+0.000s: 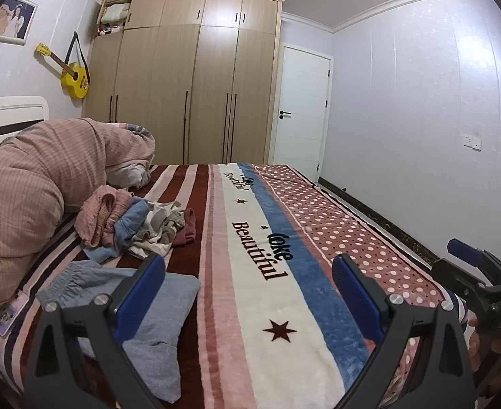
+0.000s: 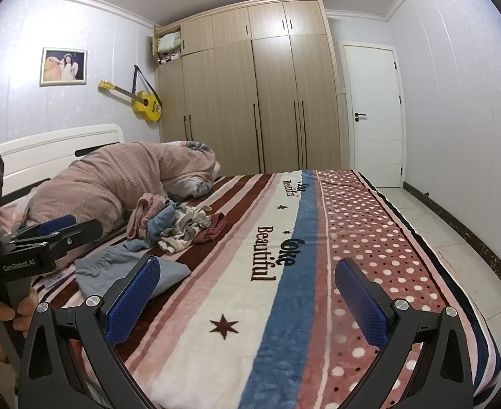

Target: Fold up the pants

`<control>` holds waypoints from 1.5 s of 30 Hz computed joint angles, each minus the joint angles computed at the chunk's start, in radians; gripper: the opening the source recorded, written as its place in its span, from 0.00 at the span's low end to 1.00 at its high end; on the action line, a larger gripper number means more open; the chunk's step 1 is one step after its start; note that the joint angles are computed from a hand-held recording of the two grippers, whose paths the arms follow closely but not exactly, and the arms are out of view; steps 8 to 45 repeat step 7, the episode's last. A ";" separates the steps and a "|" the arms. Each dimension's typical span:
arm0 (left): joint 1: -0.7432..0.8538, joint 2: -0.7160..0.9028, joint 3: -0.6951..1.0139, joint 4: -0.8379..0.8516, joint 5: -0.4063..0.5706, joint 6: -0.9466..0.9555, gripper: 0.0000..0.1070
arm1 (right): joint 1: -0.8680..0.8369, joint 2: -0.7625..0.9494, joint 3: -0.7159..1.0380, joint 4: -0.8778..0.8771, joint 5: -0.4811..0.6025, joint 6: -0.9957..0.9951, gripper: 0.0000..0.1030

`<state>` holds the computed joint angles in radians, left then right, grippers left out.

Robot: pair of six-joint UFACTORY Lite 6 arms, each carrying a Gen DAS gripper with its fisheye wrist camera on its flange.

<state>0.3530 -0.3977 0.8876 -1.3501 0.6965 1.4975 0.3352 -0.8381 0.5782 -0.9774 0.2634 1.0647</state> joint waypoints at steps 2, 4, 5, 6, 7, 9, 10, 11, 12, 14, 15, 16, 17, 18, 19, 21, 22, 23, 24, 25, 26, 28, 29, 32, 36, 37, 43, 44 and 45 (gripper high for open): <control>0.001 0.005 0.001 -0.003 -0.001 0.004 0.91 | 0.003 0.001 0.001 0.000 0.003 0.001 0.99; 0.005 0.005 -0.002 -0.013 0.004 0.018 0.91 | 0.004 0.001 0.001 -0.004 0.004 0.007 0.99; -0.001 0.004 -0.005 -0.016 -0.005 0.021 0.91 | 0.003 0.000 0.000 -0.004 0.003 0.006 0.99; -0.004 0.003 -0.007 -0.019 -0.011 0.025 0.91 | 0.003 0.000 0.000 -0.004 0.003 0.006 0.99; -0.009 0.004 -0.008 -0.023 -0.022 0.029 0.91 | 0.004 0.000 0.000 -0.009 0.004 0.010 0.99; -0.009 0.004 -0.008 -0.023 -0.022 0.029 0.91 | 0.004 0.000 0.000 -0.009 0.004 0.010 0.99; -0.009 0.004 -0.008 -0.023 -0.022 0.029 0.91 | 0.004 0.000 0.000 -0.009 0.004 0.010 0.99; -0.009 0.004 -0.008 -0.023 -0.022 0.029 0.91 | 0.004 0.000 0.000 -0.009 0.004 0.010 0.99; -0.009 0.004 -0.008 -0.023 -0.022 0.029 0.91 | 0.004 0.000 0.000 -0.009 0.004 0.010 0.99; -0.009 0.004 -0.008 -0.023 -0.022 0.029 0.91 | 0.004 0.000 0.000 -0.009 0.004 0.010 0.99; -0.009 0.004 -0.008 -0.023 -0.022 0.029 0.91 | 0.004 0.000 0.000 -0.009 0.004 0.010 0.99; -0.009 0.004 -0.008 -0.023 -0.022 0.029 0.91 | 0.004 0.000 0.000 -0.009 0.004 0.010 0.99; -0.009 0.004 -0.008 -0.023 -0.022 0.029 0.91 | 0.004 0.000 0.000 -0.009 0.004 0.010 0.99; -0.009 0.004 -0.008 -0.023 -0.022 0.029 0.91 | 0.004 0.000 0.000 -0.009 0.004 0.010 0.99; -0.009 0.004 -0.008 -0.023 -0.022 0.029 0.91 | 0.004 0.000 0.000 -0.009 0.004 0.010 0.99; -0.009 0.004 -0.008 -0.023 -0.022 0.029 0.91 | 0.004 0.000 0.000 -0.009 0.004 0.010 0.99; -0.009 0.004 -0.008 -0.023 -0.022 0.029 0.91 | 0.004 0.000 0.000 -0.009 0.004 0.010 0.99; -0.009 0.004 -0.008 -0.023 -0.022 0.029 0.91 | 0.004 0.000 0.000 -0.009 0.004 0.010 0.99; -0.009 0.004 -0.008 -0.023 -0.022 0.029 0.91 | 0.004 0.000 0.000 -0.009 0.004 0.010 0.99; -0.009 0.004 -0.008 -0.023 -0.022 0.029 0.91 | 0.004 0.000 0.000 -0.009 0.004 0.010 0.99; -0.009 0.004 -0.008 -0.023 -0.022 0.029 0.91 | 0.004 0.000 0.000 -0.009 0.004 0.010 0.99; -0.009 0.004 -0.008 -0.023 -0.022 0.029 0.91 | 0.004 0.000 0.000 -0.009 0.004 0.010 0.99; -0.009 0.004 -0.008 -0.023 -0.022 0.029 0.91 | 0.004 0.000 0.000 -0.009 0.004 0.010 0.99; -0.009 0.004 -0.008 -0.023 -0.022 0.029 0.91 | 0.004 0.000 0.000 -0.009 0.004 0.010 0.99; -0.009 0.004 -0.008 -0.023 -0.022 0.029 0.91 | 0.004 0.000 0.000 -0.009 0.004 0.010 0.99; -0.009 0.004 -0.008 -0.023 -0.022 0.029 0.91 | 0.004 0.000 0.000 -0.009 0.004 0.010 0.99; -0.009 0.004 -0.008 -0.023 -0.022 0.029 0.91 | 0.004 0.000 0.000 -0.009 0.004 0.010 0.99; -0.009 0.004 -0.008 -0.023 -0.022 0.029 0.91 | 0.004 0.000 0.000 -0.009 0.004 0.010 0.99; -0.009 0.004 -0.008 -0.023 -0.022 0.029 0.91 | 0.004 0.000 0.000 -0.009 0.004 0.010 0.99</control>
